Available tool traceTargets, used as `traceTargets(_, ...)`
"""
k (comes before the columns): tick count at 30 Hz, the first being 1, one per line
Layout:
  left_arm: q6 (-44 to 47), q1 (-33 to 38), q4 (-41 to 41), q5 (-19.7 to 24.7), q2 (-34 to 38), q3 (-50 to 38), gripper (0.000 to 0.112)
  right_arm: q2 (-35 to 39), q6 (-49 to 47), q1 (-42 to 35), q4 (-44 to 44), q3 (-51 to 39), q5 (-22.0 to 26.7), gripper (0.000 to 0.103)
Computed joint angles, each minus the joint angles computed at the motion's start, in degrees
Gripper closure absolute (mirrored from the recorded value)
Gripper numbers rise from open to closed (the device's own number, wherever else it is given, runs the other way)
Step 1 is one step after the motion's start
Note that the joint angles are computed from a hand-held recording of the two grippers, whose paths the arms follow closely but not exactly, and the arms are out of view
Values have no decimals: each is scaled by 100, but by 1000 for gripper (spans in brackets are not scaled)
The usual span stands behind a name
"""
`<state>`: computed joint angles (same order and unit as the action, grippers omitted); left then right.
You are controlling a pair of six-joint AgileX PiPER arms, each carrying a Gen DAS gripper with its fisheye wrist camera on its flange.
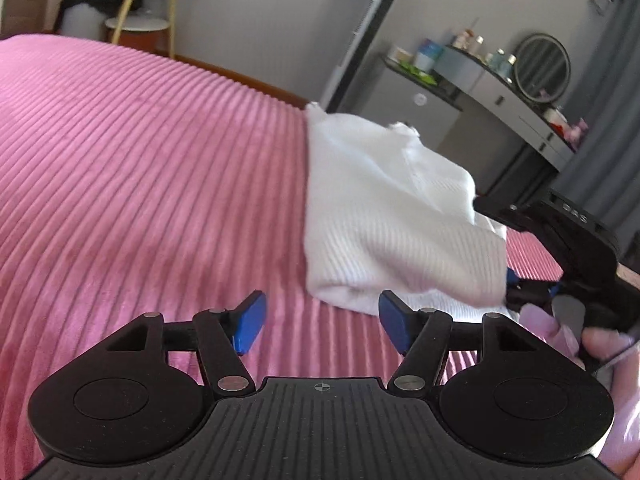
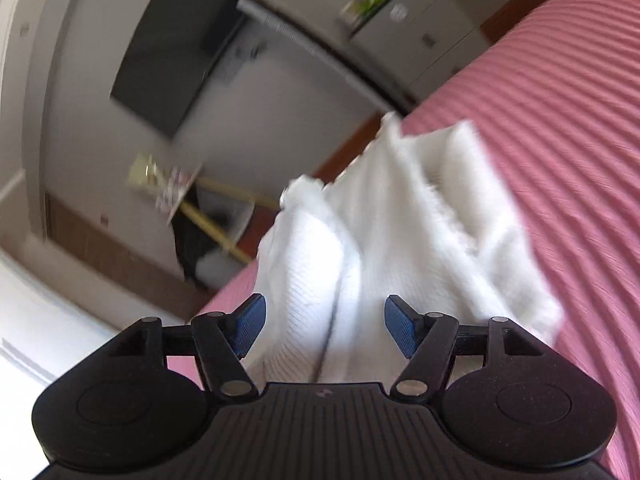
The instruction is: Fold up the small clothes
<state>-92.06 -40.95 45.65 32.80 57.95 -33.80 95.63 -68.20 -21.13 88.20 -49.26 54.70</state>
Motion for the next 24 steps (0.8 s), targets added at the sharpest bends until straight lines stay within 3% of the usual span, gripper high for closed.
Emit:
traceTargets(1, -131, -39, 110, 26, -95, 97, 38, 155, 137, 103, -164, -254, 35, 37)
traceTargets(4, -360, -337, 180, 661, -360, 207, 38, 478, 585, 374, -477, -803, -54, 38)
traceTargets(5, -383, -405, 157, 943, -458, 203, 38, 545, 624, 457, -516, -925, -92, 47)
traceTargets(6, -464, -494, 145, 1221, -567, 205, 37, 555, 693, 563, -648, -1043, -205, 62)
traceTargets(8, -431, -452, -53, 1523, -730, 180, 35, 552, 625, 779, -867, -1198, -478, 70)
traceTargets(11, -794, -678, 136, 1963, -814, 241, 33, 616, 770, 943, -998, -1340, -589, 68)
traceTargets(15, -895, -812, 519, 1907, -813, 564, 29, 820, 1265, 1079, -1431, -1748, -507, 62)
traceTargets(16, -985, -841, 611, 1928, -783, 615, 29, 725, 1293, 1221, -1626, -1778, -734, 65)
traceTargets(17, -1143, -916, 764, 1956, -791, 681, 29, 571, 1238, 1393, -1811, -1746, -1031, 79)
traceTargets(18, -1208, -913, 856, 1901, -790, 716, 28, 426, 1161, 1549, -1975, -1711, -1255, 85)
traceTargets(24, -1815, -1243, 1185, 1944, -903, 929, 25, -564, 332, 2250, -2307, -1350, -2774, 87)
